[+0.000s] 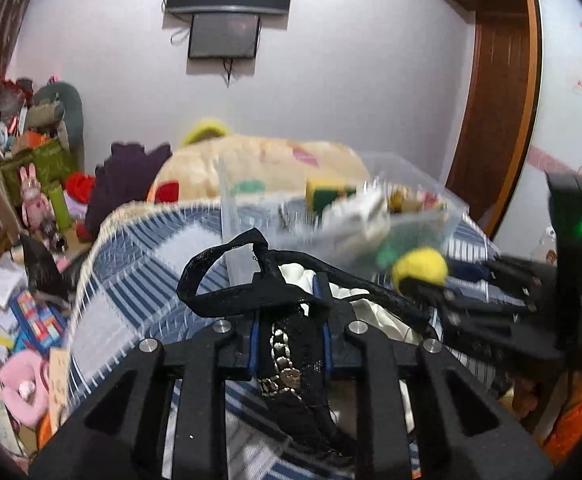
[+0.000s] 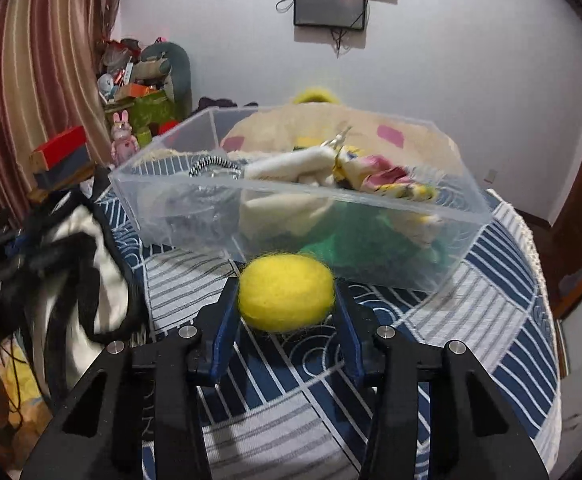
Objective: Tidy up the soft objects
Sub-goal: 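Grasp the yellow ball with the right gripper while the left gripper grasps the black bag strap, then drop the yellow ball into the box with the right gripper while the left drops the black bag in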
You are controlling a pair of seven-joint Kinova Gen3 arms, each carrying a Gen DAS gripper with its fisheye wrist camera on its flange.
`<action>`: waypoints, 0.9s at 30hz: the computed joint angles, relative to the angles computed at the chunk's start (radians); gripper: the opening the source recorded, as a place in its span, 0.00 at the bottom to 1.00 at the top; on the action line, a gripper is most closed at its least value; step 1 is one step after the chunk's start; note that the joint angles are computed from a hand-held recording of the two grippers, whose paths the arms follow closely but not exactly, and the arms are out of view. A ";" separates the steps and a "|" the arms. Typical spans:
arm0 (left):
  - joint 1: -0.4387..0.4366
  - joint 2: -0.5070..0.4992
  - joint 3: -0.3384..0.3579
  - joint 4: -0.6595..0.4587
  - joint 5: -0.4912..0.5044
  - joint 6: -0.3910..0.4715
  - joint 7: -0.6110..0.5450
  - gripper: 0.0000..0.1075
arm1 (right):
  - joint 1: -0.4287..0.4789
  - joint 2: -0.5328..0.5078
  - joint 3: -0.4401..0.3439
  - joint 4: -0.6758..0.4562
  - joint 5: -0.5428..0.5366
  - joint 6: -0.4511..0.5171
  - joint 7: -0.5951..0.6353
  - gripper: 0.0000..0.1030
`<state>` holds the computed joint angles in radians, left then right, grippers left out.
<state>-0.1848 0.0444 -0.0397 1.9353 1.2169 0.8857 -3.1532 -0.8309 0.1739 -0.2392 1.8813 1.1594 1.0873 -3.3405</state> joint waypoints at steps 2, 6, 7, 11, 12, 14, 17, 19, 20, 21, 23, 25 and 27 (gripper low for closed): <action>0.005 -0.006 0.004 -0.014 0.029 -0.011 -0.004 0.20 | -0.014 -0.012 -0.006 0.007 0.010 0.034 -0.020 0.40; 0.012 -0.002 0.008 -0.065 0.081 -0.017 0.027 0.20 | -0.036 -0.040 -0.028 0.022 0.040 0.107 -0.060 0.40; 0.014 -0.001 0.010 -0.074 0.094 -0.023 0.029 0.20 | -0.039 -0.049 -0.034 0.027 0.049 0.125 -0.071 0.40; 0.025 0.003 0.018 -0.093 0.136 -0.035 0.004 0.20 | -0.051 -0.057 -0.055 0.018 0.088 0.226 -0.082 0.40; 0.034 0.003 0.024 -0.096 0.138 -0.056 0.003 0.21 | -0.051 -0.057 -0.057 0.014 0.095 0.241 -0.080 0.40; 0.049 0.005 0.033 -0.097 0.155 -0.091 -0.003 0.21 | -0.046 -0.063 -0.058 0.008 0.111 0.262 -0.077 0.40; 0.076 0.013 0.048 -0.092 0.192 -0.165 -0.014 0.21 | -0.033 -0.068 -0.056 -0.006 0.137 0.275 -0.070 0.40; 0.088 0.028 0.055 -0.105 0.190 -0.187 0.006 0.21 | -0.020 -0.071 -0.054 -0.015 0.149 0.267 -0.064 0.40; 0.091 0.038 0.058 -0.111 0.191 -0.192 0.012 0.21 | -0.012 -0.074 -0.051 -0.020 0.152 0.257 -0.057 0.40; 0.098 0.046 0.064 -0.114 0.194 -0.212 0.015 0.21 | -0.007 -0.073 -0.051 -0.023 0.154 0.254 -0.057 0.40; 0.113 0.059 0.076 -0.124 0.181 -0.259 0.034 0.21 | 0.005 -0.068 -0.046 -0.030 0.161 0.245 -0.044 0.40; 0.130 0.072 0.090 -0.136 0.165 -0.312 0.061 0.21 | 0.017 -0.063 -0.039 -0.038 0.159 0.232 -0.029 0.40; 0.143 0.090 0.103 -0.144 0.160 -0.360 0.084 0.21 | 0.029 -0.063 -0.034 -0.040 0.149 0.209 -0.024 0.40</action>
